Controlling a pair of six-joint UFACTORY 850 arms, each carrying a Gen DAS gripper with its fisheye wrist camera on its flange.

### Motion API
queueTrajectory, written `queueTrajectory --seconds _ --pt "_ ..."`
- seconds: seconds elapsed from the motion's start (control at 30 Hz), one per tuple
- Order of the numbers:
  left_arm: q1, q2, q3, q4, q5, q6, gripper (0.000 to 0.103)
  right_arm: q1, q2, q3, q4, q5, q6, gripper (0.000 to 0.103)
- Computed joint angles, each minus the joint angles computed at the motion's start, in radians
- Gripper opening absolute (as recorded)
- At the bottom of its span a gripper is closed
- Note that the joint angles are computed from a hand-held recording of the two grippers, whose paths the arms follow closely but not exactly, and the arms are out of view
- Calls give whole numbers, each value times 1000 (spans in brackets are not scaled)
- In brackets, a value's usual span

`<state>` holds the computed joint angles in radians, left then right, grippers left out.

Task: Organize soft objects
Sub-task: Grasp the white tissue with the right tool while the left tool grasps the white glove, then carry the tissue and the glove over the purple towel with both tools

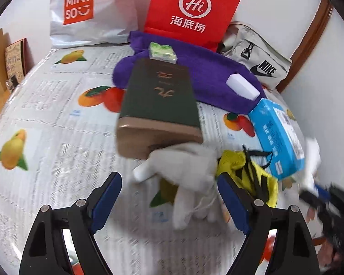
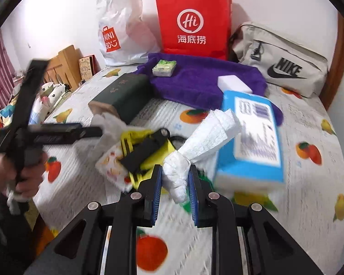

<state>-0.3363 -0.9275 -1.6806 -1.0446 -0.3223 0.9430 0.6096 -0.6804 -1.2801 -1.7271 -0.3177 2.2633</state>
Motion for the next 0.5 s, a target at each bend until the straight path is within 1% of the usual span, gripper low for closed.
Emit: queueTrajectory --seconds 0.03,0.07,0.1,0.13,0.17,0.2,0.23,0.27,0.3,0.33,0.37,0.43,0.5 --pt "-2 -15 -18 -27 -13 23 85 3 9 20 -19 -6 26 22" --pt "-5 -30 -39 -13 -19 4 85 6 18 40 -31 -12 48 22" --pt "-10 -46 -59 23 -13 -43 82 7 24 58 -41 -13 66 22" --pt "-14 -49 -62 21 0 -48 78 9 28 75 -47 -13 83 22" --pt "-17 -47 -55 -20 23 -11 74 8 30 87 -42 -13 88 22" --pt "-20 -46 -52 -28 45 -1 63 9 31 98 -36 -13 94 22" --pt "-21 -49 -56 7 48 -27 52 7 30 109 -40 -8 108 22" --pt "-18 -49 -54 8 40 -23 45 4 29 118 -40 -4 118 22" --pt "-9 -50 -57 -33 2 18 29 1 26 126 -32 -1 120 22" --pt "0 -50 -55 -71 -32 50 22 -2 24 130 -26 -1 120 22" --pt "7 -44 -44 -104 -51 71 22 -4 20 133 -8 -3 108 22" --pt "11 -18 -1 -172 -37 138 19 -9 10 134 5 -5 104 22" --pt "12 3 31 -200 -23 172 19 -15 5 140 -31 5 148 22"
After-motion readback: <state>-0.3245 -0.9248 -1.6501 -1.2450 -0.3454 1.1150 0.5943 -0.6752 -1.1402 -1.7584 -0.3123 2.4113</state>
